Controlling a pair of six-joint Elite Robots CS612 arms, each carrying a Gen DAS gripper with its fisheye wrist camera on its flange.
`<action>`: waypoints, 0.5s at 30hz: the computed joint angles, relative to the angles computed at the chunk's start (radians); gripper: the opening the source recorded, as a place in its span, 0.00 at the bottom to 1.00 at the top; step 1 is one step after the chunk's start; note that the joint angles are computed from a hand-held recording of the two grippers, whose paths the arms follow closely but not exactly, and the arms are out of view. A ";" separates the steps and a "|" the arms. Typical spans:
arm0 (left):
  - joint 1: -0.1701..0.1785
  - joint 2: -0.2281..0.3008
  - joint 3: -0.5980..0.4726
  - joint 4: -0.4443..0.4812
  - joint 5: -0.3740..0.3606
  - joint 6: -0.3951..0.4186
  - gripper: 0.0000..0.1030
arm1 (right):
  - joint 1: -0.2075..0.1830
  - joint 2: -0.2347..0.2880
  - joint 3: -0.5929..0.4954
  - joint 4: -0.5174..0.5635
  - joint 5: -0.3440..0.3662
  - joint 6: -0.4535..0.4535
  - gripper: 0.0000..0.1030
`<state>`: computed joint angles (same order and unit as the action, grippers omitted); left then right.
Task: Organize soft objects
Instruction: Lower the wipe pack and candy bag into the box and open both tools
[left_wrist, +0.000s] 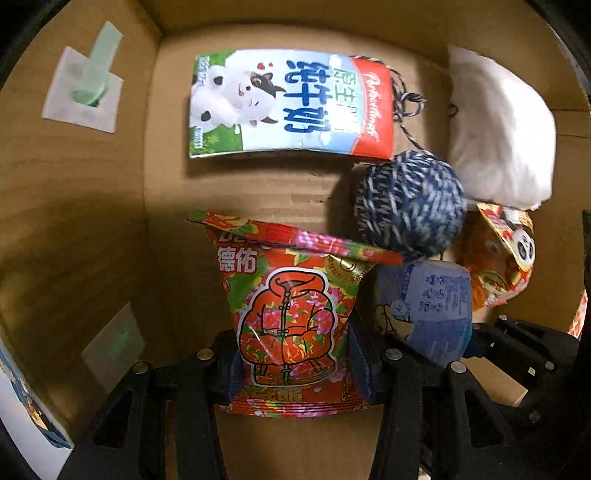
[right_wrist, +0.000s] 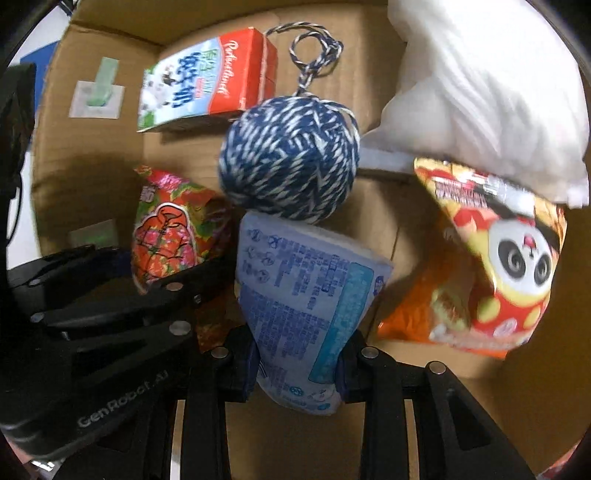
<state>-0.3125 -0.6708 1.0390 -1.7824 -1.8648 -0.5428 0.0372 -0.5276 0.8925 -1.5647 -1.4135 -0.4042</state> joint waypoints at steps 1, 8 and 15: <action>0.001 0.001 0.003 -0.003 -0.003 -0.001 0.43 | 0.004 -0.001 0.007 -0.020 -0.011 -0.007 0.33; 0.010 -0.003 0.013 -0.040 0.029 0.000 0.43 | 0.013 -0.016 0.064 -0.115 -0.016 0.007 0.33; 0.014 -0.006 0.015 -0.060 0.049 -0.003 0.43 | 0.024 -0.017 0.076 -0.177 -0.056 0.014 0.34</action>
